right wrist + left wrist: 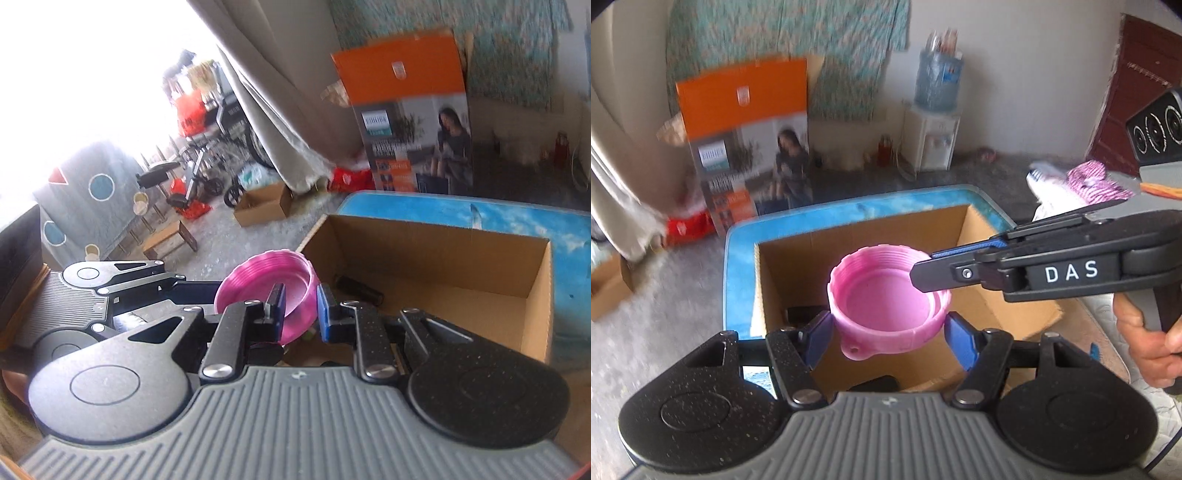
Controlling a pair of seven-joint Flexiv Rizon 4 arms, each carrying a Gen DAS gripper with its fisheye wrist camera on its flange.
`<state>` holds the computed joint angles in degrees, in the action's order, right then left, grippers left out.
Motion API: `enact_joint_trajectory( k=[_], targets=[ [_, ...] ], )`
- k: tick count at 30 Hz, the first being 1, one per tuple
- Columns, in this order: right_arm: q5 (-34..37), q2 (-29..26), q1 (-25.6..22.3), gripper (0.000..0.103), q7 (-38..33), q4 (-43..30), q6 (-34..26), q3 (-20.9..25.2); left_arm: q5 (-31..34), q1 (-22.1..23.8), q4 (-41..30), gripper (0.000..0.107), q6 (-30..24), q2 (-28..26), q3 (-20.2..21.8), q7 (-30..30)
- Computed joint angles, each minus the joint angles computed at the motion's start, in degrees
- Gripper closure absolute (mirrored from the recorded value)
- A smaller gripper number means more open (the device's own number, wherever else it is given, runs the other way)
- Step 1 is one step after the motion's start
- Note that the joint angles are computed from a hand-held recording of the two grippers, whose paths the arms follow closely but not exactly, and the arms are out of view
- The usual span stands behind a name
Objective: Organize rigid objects
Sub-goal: 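Carry the pink cup into the cardboard box and open the right tool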
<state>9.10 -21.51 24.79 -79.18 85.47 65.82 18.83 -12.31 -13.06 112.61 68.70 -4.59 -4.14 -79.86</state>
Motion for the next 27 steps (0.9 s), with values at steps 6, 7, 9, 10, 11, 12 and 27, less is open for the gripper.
enact_joint_trajectory(
  k=[6, 7, 9, 10, 11, 12, 27],
  targets=[
    [3.42, -10.43, -1.92, 0.086, 0.34, -13.73, -14.87, 0.14, 1.81, 1.54, -9.09, 0.039, -11.42, -8.33, 0.27, -1.18],
    [4.08, -11.63, -2.04, 0.086, 0.57, -14.8, -16.46, 0.08, 2.1, 1.69, -10.1, 0.039, -13.03, -9.44, 0.37, -1.28],
    [5.06, -14.21, -2.16, 0.086, 1.03, -17.79, -20.15, -0.09, 2.59, 1.94, -12.24, 0.039, -16.51, -11.25, 0.59, -1.71],
    [5.41, -15.31, -2.11, 0.086, 1.22, -18.98, -21.65, -0.22, 2.93, 2.05, -13.29, 0.039, -17.97, -12.18, 0.7, -1.81],
    [5.66, -16.1, -1.89, 0.086, 1.51, -19.56, -22.57, -0.4, 3.41, 2.08, -14.38, 0.039, -19.4, -13.04, 0.85, -2.02],
    [5.86, -17.05, -1.75, 0.086, 1.67, -20.58, -23.79, -0.52, 3.82, 2.12, -15.38, 0.039, -20.83, -13.86, 1.0, -2.26],
    [6.98, -23.63, 0.26, 0.084, 2.84, -28.32, -31.79, -1.59, 9.69, 0.79, -18.81, 0.033, -23.8, -15.37, 1.9, -3.21]
  ],
)
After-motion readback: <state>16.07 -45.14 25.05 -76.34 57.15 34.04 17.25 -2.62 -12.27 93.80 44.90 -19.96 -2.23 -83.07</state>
